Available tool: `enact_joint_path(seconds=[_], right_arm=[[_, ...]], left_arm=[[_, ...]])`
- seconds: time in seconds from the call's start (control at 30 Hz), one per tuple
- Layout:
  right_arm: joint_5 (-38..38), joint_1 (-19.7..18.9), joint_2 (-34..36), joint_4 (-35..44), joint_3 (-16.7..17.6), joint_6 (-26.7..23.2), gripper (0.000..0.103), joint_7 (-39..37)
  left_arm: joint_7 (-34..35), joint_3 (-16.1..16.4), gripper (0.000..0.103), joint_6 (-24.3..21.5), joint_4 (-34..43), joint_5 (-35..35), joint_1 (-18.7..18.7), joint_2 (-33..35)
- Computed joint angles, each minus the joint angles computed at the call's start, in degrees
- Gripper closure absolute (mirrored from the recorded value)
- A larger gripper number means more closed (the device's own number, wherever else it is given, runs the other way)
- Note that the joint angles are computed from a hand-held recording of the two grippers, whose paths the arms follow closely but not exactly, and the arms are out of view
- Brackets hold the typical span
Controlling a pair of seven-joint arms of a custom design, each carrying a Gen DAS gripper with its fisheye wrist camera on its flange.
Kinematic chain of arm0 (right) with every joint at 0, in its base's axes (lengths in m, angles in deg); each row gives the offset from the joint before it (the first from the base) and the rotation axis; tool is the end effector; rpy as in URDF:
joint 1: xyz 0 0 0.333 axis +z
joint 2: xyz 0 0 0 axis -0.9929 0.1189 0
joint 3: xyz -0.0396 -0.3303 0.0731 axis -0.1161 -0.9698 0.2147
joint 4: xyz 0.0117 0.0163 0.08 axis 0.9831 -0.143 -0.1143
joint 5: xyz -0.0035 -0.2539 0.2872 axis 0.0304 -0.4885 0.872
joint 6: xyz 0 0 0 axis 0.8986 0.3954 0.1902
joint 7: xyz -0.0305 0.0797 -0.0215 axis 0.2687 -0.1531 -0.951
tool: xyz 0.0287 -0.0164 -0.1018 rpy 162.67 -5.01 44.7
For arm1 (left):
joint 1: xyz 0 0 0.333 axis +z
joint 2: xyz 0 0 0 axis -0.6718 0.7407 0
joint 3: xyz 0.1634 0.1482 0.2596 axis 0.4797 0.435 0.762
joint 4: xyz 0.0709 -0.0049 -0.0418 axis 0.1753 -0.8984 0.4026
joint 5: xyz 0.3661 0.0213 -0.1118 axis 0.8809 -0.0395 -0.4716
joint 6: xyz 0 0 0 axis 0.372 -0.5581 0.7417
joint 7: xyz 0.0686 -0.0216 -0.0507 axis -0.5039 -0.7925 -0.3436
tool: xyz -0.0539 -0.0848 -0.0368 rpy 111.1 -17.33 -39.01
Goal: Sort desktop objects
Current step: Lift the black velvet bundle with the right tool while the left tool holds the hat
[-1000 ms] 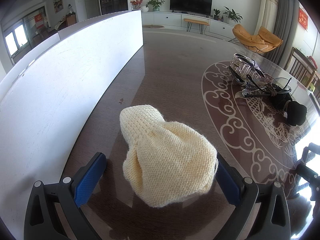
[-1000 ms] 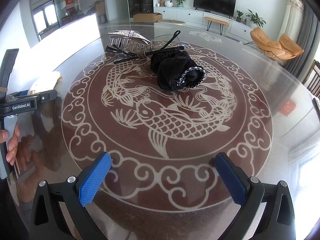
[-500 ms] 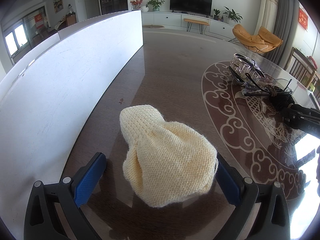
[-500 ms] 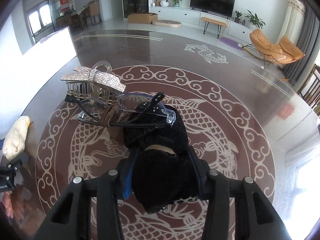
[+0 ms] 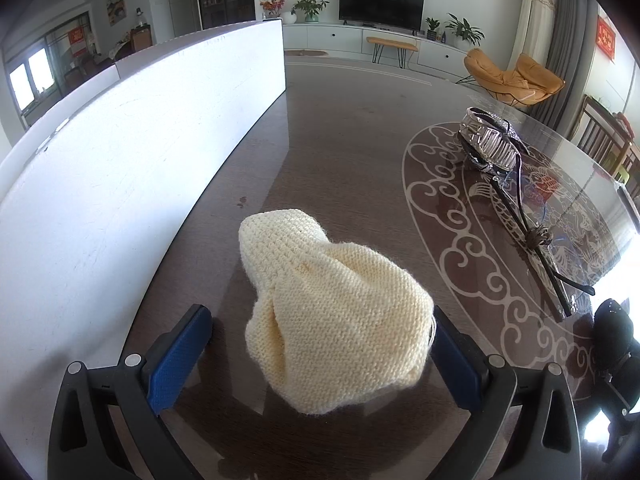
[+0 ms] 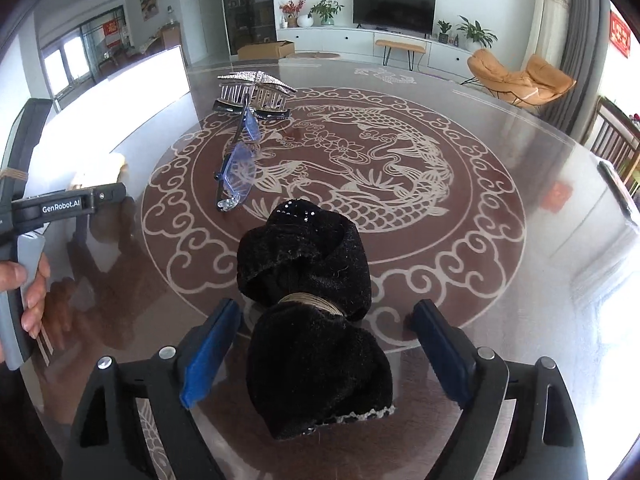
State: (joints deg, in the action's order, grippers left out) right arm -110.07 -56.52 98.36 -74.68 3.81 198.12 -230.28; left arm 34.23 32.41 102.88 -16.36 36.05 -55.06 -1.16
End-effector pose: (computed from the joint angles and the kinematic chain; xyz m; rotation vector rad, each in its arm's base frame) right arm 0.5064 0.2630 0.2637 -1.5830 2.1601 -0.7193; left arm 0.6676 -0.2251 0.2623 -1.4960 2.2505 -0.7244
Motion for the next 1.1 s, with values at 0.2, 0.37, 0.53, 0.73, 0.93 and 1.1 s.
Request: enact_joint_path(seconds=[0.2, 0.37, 0.53, 0.73, 0.93, 1.1], right_arm=[[2.06, -0.35, 0.52, 0.30, -0.73, 1.06, 0.000, -2.62], [2.14, -0.14, 0.60, 0.34, -0.99, 1.16, 0.000, -2.67], [2.14, -0.04, 0.57, 0.31, -1.08, 1.18, 0.000, -2.64], [2.12, -0.01, 0.57, 0.30, -1.11, 1.19, 0.000, -2.61], [2.08, 0.00, 0.59, 0.30, -1.12, 1.20, 0.000, -2.57], [2.05, -0.02, 0.63, 0.33, -1.13, 1.22, 0.000, -2.55]], left_arm=[[-0.08, -0.03, 0.000, 0.03, -0.05, 0.11, 0.06, -0.03], [-0.16, 0.00, 0.000, 0.01, -0.03, 0.15, 0.02, -0.02], [-0.21, 0.02, 0.000, 0.03, -0.05, 0.17, 0.00, -0.03], [-0.24, 0.03, 0.000, 0.05, -0.08, 0.20, -0.01, -0.04], [-0.26, 0.03, 0.000, 0.06, -0.09, 0.21, 0.00, -0.05], [-0.27, 0.04, 0.000, 0.05, -0.08, 0.22, -0.02, -0.04]])
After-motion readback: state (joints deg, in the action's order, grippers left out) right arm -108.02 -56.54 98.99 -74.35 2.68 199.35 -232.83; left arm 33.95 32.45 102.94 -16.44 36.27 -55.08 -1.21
